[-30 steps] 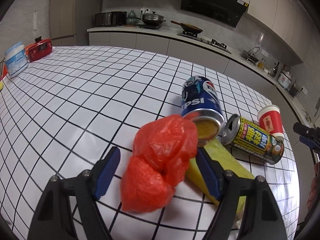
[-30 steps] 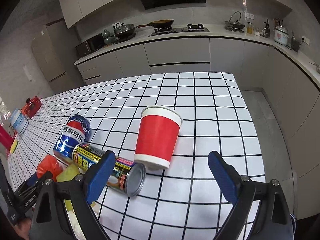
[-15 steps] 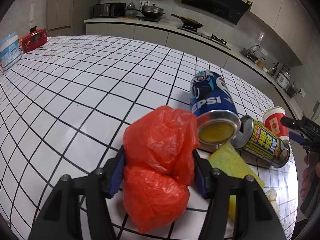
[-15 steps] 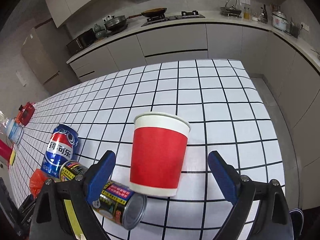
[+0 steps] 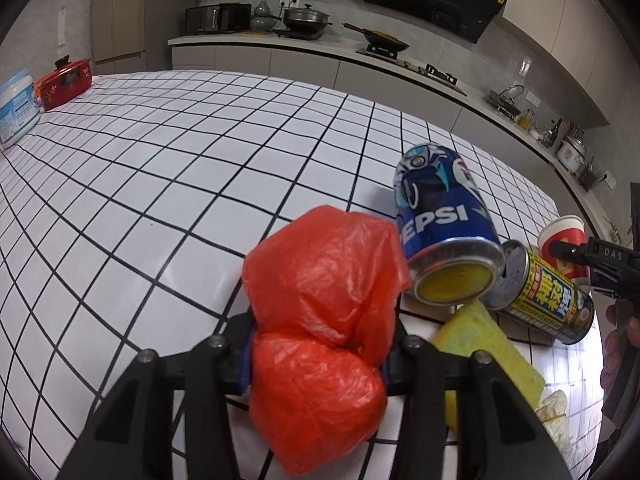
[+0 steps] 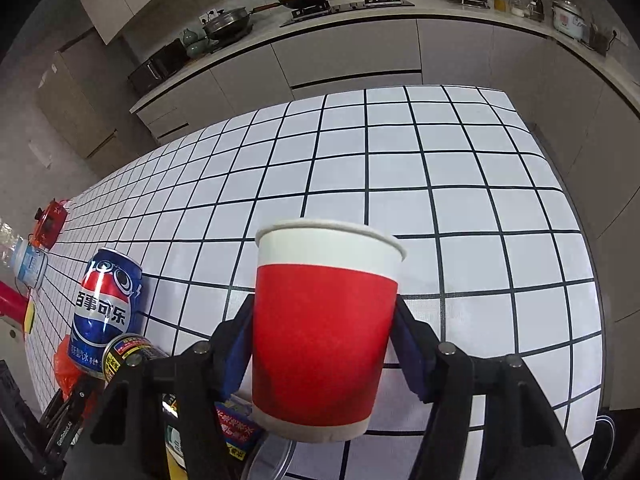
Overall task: Collect trash
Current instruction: 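Carry the red bag and red paper cup over the bin and release both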
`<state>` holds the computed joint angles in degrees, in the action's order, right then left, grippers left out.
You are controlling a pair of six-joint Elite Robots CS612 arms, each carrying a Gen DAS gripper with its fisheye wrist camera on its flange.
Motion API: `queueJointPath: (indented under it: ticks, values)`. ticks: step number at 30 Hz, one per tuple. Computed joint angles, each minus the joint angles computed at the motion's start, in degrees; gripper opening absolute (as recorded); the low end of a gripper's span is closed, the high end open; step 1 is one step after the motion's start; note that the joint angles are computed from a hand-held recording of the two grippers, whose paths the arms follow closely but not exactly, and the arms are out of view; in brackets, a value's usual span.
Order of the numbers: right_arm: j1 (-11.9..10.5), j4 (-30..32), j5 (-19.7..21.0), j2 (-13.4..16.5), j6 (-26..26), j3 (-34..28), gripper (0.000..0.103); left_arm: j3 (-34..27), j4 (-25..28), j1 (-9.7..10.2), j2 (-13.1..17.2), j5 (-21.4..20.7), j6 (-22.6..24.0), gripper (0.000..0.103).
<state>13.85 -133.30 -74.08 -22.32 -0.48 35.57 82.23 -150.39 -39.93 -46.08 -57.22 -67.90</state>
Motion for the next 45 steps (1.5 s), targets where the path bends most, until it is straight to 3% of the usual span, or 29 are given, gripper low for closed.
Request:
queueJointPath:
  ticks: [5, 16, 25, 36, 45]
  values:
    - [-0.4, -3.1, 1.4, -1.6, -0.4, 2.8, 0.06, 0.6, -0.9, -0.4, -0.3, 1.1, 0.2, 0.04]
    - [-1.7, -13.0, 4.0, -8.1, -2.4, 13.1, 0.06, 0.1, -1.1, -3.05, -1.5, 8.6, 0.3, 0.04]
    - [-3.8, -18.3, 7.7, -13.2, -3.3, 21.6, 0.06, -3.7, -0.1, -5.17, -0.3, 10.0, 2.4, 0.04]
    - [-9.5, -24.9, 11.3, -20.6, -3.6, 34.4, 0.06, -12.1, 1.9, -8.48, 3.8, 10.1, 5.9, 0.04]
    - [-16.0, -29.0, 12.3, -26.1, -3.5, 43.6, 0.06, -24.2, 3.0, -11.44, 10.2, 8.1, 12.6, 0.04]
